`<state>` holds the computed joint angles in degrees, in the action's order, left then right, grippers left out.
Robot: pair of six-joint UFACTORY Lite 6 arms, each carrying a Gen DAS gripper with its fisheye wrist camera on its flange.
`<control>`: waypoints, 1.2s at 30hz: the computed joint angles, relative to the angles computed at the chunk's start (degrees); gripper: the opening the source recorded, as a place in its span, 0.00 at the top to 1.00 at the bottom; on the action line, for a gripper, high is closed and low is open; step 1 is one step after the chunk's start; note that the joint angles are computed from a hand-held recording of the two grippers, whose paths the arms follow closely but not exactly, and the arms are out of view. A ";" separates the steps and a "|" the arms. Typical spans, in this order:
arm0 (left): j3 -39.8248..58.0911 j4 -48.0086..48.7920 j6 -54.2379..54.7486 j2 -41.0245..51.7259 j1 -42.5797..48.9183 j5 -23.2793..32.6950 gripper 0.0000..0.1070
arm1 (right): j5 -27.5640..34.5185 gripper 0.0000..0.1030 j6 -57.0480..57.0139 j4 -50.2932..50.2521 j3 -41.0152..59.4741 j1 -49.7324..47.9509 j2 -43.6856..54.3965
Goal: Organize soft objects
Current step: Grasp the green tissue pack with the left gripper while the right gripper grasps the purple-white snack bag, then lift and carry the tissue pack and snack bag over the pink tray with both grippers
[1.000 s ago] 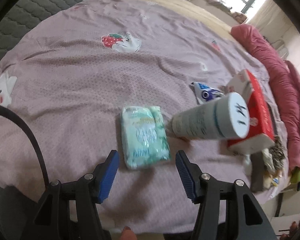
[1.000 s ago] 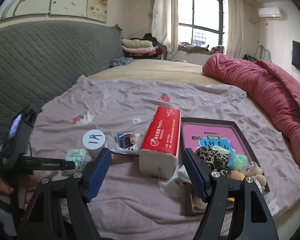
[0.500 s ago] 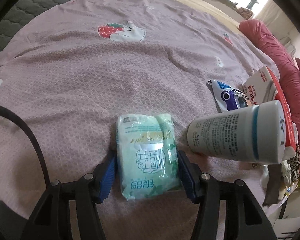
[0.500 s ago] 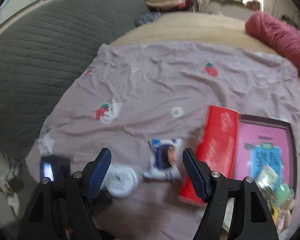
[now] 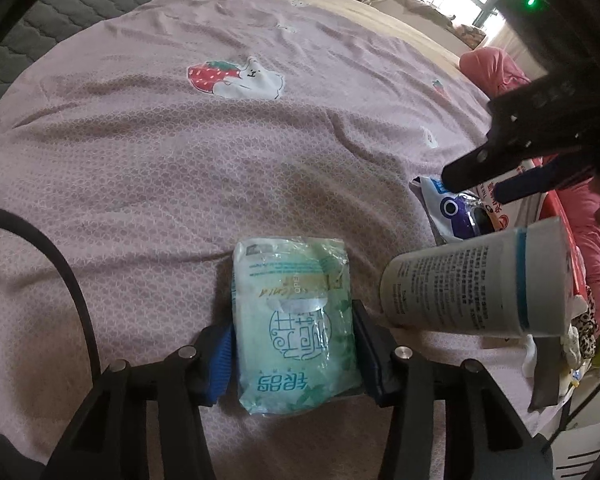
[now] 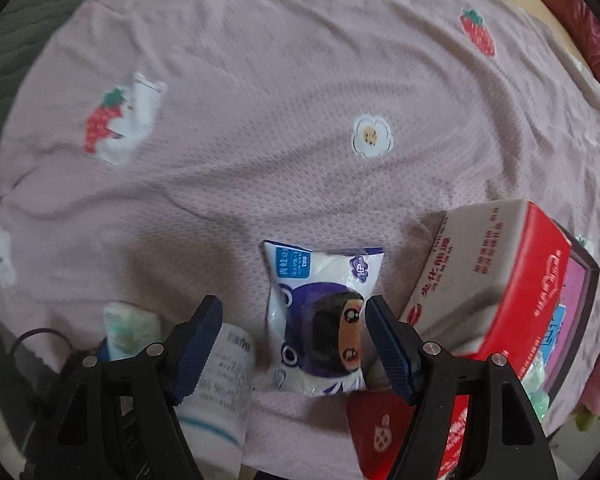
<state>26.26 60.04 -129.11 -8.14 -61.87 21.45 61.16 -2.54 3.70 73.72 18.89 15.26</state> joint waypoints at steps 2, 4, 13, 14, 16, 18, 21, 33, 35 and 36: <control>-0.54 0.71 -0.38 -0.56 0.44 -0.70 0.51 | 0.05 0.27 0.89 -0.63 0.36 0.46 1.71; -0.78 1.07 -0.11 -0.83 0.81 -1.25 0.51 | 0.08 0.27 1.77 -1.63 0.29 0.71 2.88; -2.34 2.18 -0.69 -2.62 1.79 -2.75 0.51 | -1.14 0.27 6.36 -6.34 1.24 3.18 6.76; -2.50 2.17 -0.72 -2.85 1.78 -2.82 0.51 | -1.21 0.27 6.79 -6.46 1.27 3.42 7.47; -2.81 2.10 -0.68 -3.31 1.67 -2.93 0.51 | -1.52 0.27 7.77 -6.72 1.19 3.40 8.40; -3.09 2.52 -0.79 -3.58 2.12 -3.28 0.51 | -2.07 0.27 7.97 -6.86 0.70 3.59 8.35; -3.03 2.52 -0.79 -3.45 1.90 -3.03 0.51 | -2.40 0.34 7.45 -6.72 -0.74 3.70 6.23; -4.68 7.04 -4.04 -5.38 4.45 -5.08 0.57 | 0.93 0.52 1.81 -5.20 4.97 0.11 -1.21; -4.99 7.53 -4.50 -5.73 4.93 -5.54 0.59 | 1.56 0.52 0.23 -3.93 5.85 -1.13 -3.94; -5.25 7.67 -4.68 -6.08 5.12 -5.85 0.60 | 1.66 0.52 -0.64 -2.82 6.32 -1.98 -5.71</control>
